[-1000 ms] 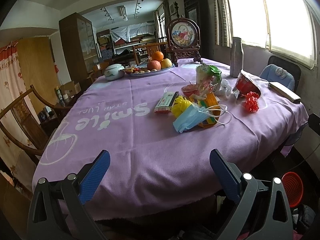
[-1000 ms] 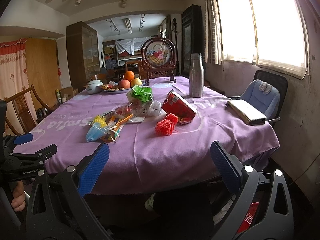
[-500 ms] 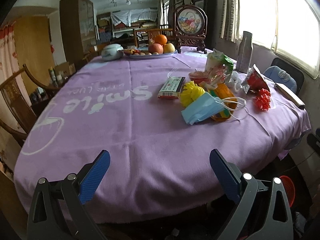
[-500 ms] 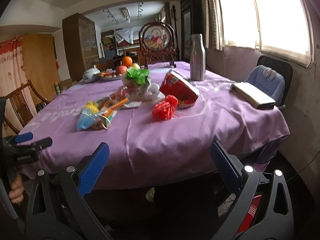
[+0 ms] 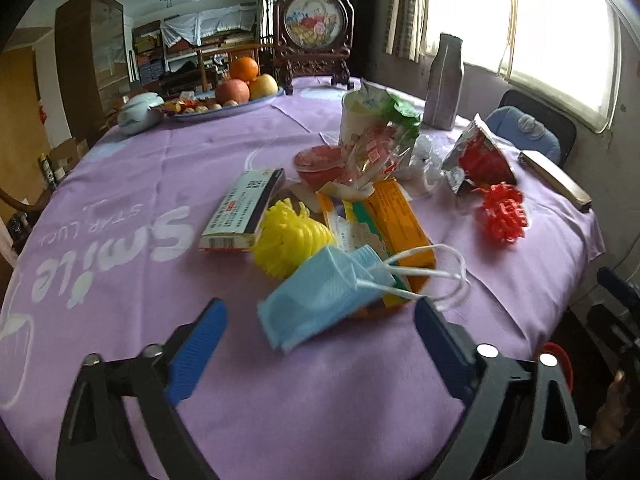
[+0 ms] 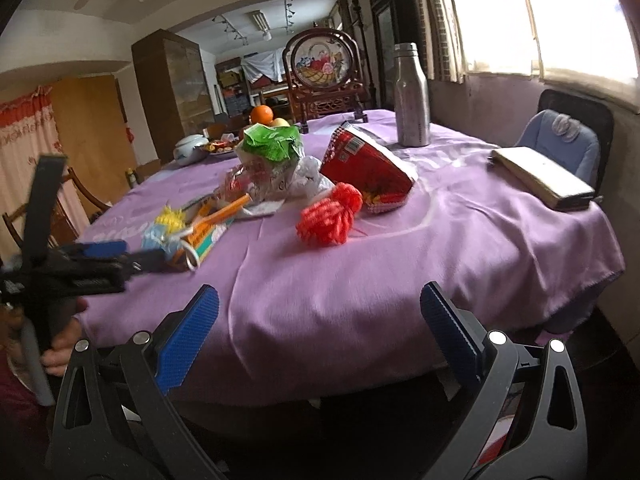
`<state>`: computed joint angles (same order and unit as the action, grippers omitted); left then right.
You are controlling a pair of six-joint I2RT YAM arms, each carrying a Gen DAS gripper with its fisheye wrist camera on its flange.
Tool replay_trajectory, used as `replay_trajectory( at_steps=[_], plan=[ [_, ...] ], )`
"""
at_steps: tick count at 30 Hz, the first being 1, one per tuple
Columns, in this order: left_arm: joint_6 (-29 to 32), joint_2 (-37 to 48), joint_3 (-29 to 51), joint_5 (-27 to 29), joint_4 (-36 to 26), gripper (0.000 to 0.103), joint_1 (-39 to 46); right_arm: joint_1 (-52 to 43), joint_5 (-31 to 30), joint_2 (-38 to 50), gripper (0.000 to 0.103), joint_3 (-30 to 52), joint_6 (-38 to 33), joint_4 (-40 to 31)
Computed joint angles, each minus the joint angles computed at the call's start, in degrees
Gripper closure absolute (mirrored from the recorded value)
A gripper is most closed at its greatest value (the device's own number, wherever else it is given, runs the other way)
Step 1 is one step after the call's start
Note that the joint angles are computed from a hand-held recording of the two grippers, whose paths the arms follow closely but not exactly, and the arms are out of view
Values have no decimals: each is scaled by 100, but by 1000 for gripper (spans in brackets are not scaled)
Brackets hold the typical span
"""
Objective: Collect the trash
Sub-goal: 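Grasp the red mesh bath puff with the right tool while the left tool grasps the blue face mask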
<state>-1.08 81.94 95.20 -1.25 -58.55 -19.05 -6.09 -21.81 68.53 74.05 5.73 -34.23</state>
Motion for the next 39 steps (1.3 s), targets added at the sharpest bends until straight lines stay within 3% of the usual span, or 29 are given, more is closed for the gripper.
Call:
replay_trajectory(
  at_steps=[3, 10, 12, 14, 17, 21, 24, 27, 39],
  plan=[
    [-41, 194, 99, 204, -16, 22, 138, 31, -403, 579, 7, 429, 450, 30],
    [72, 119, 53, 704, 4, 42, 572, 365, -189, 2103, 8, 1842, 805, -171],
    [123, 72, 11, 877, 24, 43, 668, 449, -108, 2420, 21, 2225, 812, -344],
    [152, 112, 19, 1052, 7, 43, 696, 497, -131, 2593, 49, 2424, 779, -507],
    [126, 99, -65, 1018, 79, 41, 644, 490, -319, 2576, 68, 2323, 805, -468],
    [83, 92, -96, 907, 128, 44, 573, 425, -428, 2221, 70, 1948, 876, -151],
    [118, 27, -124, 1059, 107, 68, 668, 351, -548, 1890, 70, 1688, 852, 40],
    [89, -81, -91, 1282, 70, 78, 813, 294, -605, 1651, 70, 1504, 810, 115],
    [44, -608, 327, 1523, -320, 82, 1035, -213, -1025, 827, 70, 830, 888, 274]
  ],
)
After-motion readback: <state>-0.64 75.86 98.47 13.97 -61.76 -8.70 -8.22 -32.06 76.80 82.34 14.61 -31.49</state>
